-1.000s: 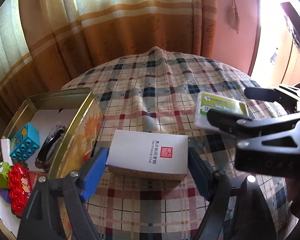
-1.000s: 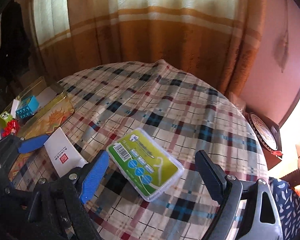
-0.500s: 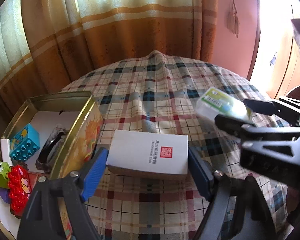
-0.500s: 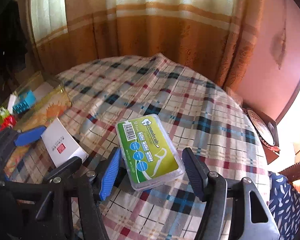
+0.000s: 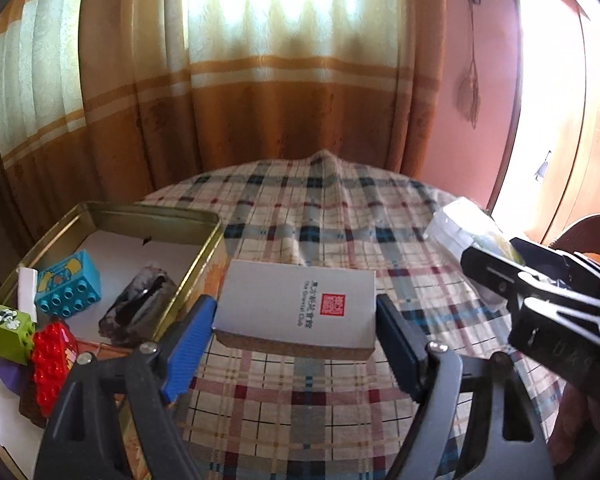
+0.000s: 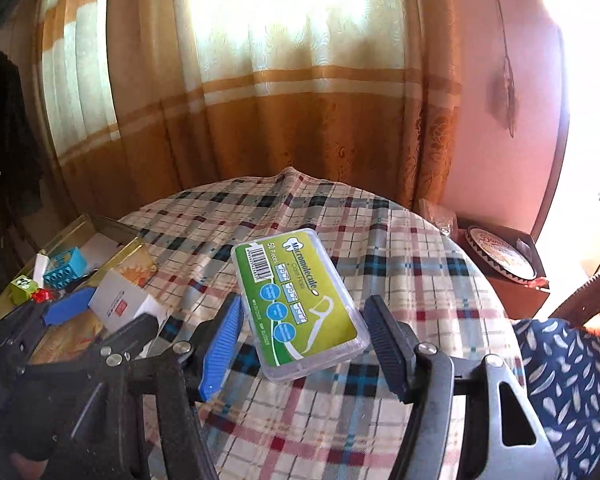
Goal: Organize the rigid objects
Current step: 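Grasp the white box with the left tool while the right tool holds the floss box, then carry the white box with the left tool while the right tool carries the floss box toward the tray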
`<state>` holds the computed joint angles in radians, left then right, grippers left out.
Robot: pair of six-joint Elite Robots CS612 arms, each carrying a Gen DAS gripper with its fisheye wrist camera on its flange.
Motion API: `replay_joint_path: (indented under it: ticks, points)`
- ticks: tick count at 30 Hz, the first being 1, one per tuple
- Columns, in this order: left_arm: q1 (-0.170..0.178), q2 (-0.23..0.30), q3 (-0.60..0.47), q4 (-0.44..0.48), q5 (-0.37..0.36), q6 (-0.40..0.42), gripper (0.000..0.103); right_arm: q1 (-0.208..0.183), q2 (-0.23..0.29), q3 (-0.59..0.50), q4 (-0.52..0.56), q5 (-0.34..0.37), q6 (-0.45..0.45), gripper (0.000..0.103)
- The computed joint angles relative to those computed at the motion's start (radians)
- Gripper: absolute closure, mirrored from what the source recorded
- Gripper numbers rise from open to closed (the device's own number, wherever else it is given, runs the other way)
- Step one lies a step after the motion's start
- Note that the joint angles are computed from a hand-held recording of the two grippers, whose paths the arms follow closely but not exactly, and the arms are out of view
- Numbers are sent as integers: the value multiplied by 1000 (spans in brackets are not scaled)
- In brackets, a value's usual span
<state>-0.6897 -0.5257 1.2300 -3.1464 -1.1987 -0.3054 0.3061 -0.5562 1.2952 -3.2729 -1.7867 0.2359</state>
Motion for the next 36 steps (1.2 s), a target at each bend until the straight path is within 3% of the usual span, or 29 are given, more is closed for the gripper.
replay_joint_path:
  ticks: [19, 36]
  points:
    - [-13, -43, 105, -159, 56, 26, 23, 23, -4, 27, -77, -38, 8, 38]
    - [-15, -58, 148, -212, 78, 40, 23, 47, 6, 30, -183, -59, -14, 38]
